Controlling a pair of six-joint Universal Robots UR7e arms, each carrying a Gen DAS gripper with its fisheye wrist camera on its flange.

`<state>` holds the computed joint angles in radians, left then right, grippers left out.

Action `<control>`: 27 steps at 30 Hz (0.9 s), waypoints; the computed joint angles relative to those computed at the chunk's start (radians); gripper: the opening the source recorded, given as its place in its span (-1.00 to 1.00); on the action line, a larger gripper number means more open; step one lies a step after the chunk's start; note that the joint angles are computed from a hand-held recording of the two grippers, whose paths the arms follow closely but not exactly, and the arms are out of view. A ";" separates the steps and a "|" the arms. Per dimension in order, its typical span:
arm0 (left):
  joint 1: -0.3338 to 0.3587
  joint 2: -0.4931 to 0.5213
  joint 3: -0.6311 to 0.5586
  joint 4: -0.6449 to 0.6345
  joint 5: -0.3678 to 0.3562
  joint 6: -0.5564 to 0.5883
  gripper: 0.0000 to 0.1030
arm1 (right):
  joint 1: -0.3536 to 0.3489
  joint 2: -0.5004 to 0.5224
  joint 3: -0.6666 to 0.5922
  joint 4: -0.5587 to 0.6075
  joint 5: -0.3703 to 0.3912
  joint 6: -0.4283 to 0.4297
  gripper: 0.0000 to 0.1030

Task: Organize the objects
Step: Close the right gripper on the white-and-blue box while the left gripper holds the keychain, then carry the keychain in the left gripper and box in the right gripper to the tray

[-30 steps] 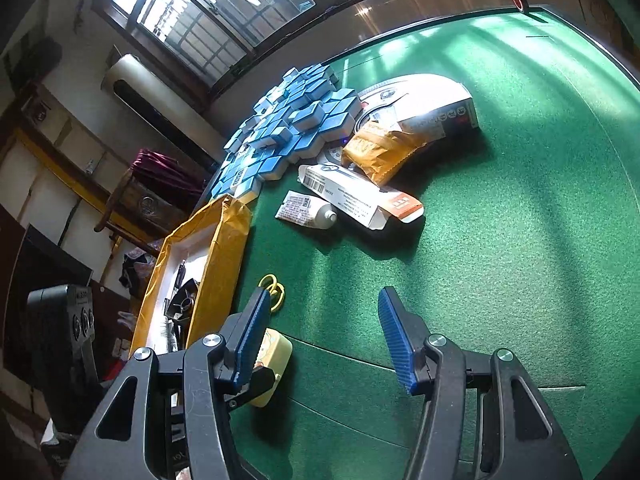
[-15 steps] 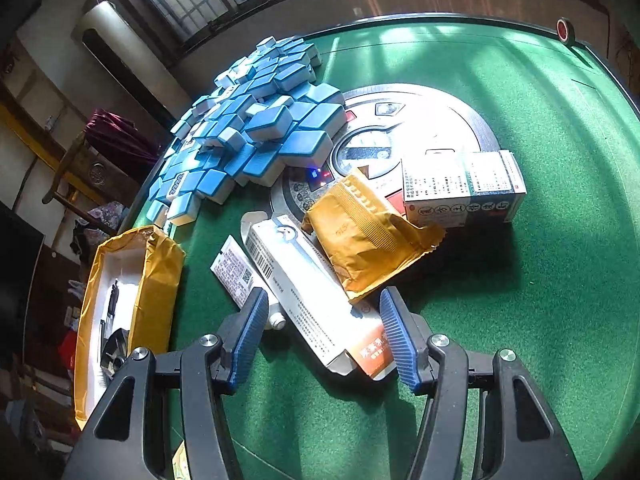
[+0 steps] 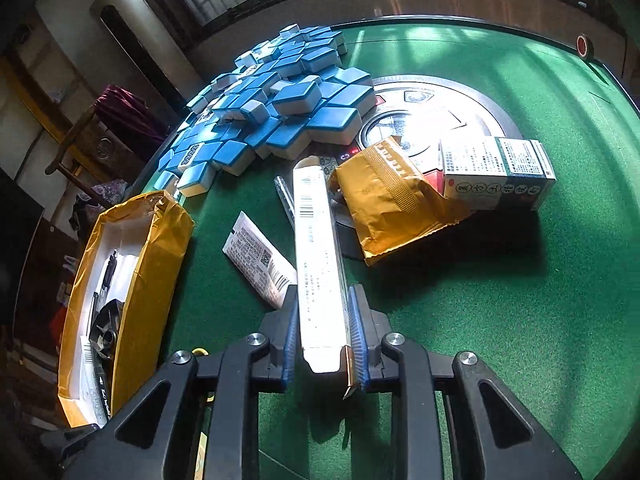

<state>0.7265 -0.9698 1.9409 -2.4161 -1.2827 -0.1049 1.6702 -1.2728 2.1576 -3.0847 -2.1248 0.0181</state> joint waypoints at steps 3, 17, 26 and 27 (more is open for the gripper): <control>-0.003 0.000 0.000 0.000 0.012 -0.009 -0.12 | 0.003 -0.041 0.057 -0.033 0.017 0.034 -0.77; -0.047 -0.009 0.039 0.024 0.068 -0.037 -0.11 | 0.114 -0.124 0.371 -0.263 -0.012 0.219 -0.76; -0.079 0.012 0.053 0.011 0.162 -0.069 -0.11 | 0.136 -0.059 0.367 -0.324 -0.069 0.190 -0.70; -0.085 0.013 0.059 0.005 0.177 -0.063 -0.11 | 0.141 -0.055 0.365 -0.323 -0.079 0.186 -0.71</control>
